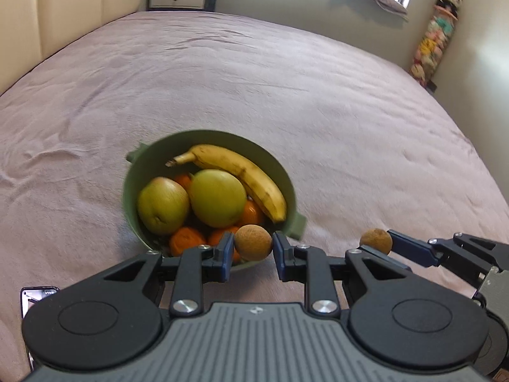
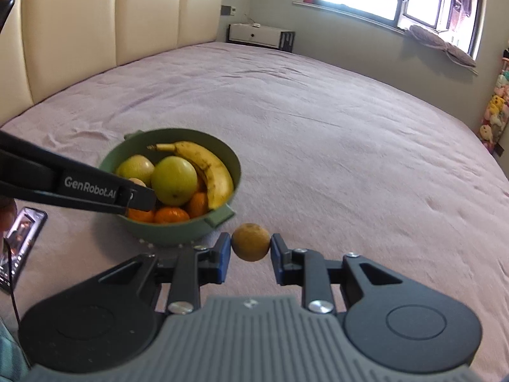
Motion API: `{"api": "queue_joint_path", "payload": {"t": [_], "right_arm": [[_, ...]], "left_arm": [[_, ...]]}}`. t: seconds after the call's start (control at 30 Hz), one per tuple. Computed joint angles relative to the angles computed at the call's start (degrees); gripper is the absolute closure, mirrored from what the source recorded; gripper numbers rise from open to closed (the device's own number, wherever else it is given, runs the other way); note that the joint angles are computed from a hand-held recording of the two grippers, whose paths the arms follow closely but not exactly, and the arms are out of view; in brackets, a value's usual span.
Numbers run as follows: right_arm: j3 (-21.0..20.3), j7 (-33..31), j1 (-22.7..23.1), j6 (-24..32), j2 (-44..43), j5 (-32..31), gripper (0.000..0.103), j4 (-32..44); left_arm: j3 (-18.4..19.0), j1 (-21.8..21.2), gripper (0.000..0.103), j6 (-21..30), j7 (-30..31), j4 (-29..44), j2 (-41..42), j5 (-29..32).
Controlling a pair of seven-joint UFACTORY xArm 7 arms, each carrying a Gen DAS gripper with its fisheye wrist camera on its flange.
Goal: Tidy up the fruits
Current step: 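Carry both small brown fruits into the colander and open both tools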
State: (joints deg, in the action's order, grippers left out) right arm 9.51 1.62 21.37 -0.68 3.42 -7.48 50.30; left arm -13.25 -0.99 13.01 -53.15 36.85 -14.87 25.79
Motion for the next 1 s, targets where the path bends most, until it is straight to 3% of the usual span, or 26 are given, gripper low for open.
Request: {"api": "queue_joint_path", "payload": {"t": [0.17, 0.4, 0.7, 1.0], "right_arm": [[6.8, -12.4, -4.0, 1.4, 4.5, 9.3, 0.079, 5.6], [8.3, -21.2, -3.6, 6.7, 11.3, 11.4, 0.079, 14.1], [7.5, -30.2, -1.9, 18.9, 18.9, 12.9, 0.079, 25.9], [4.4, -31.2, 1.4, 28.4, 23.7, 12.5, 0.079, 34.2]], "left_arm": [[2.7, -0.8, 0.074, 0.5, 2.5, 1.1, 1.5, -3.7], [5.9, -2.8, 0.074, 3.2, 6.1, 2.8, 4.9, -10.3], [8.6, -4.3, 0.074, 4.9, 11.7, 4.8, 8.3, -18.1], [9.9, -5.0, 0.074, 5.5, 16.1, 5.7, 11.1, -25.2]]}}
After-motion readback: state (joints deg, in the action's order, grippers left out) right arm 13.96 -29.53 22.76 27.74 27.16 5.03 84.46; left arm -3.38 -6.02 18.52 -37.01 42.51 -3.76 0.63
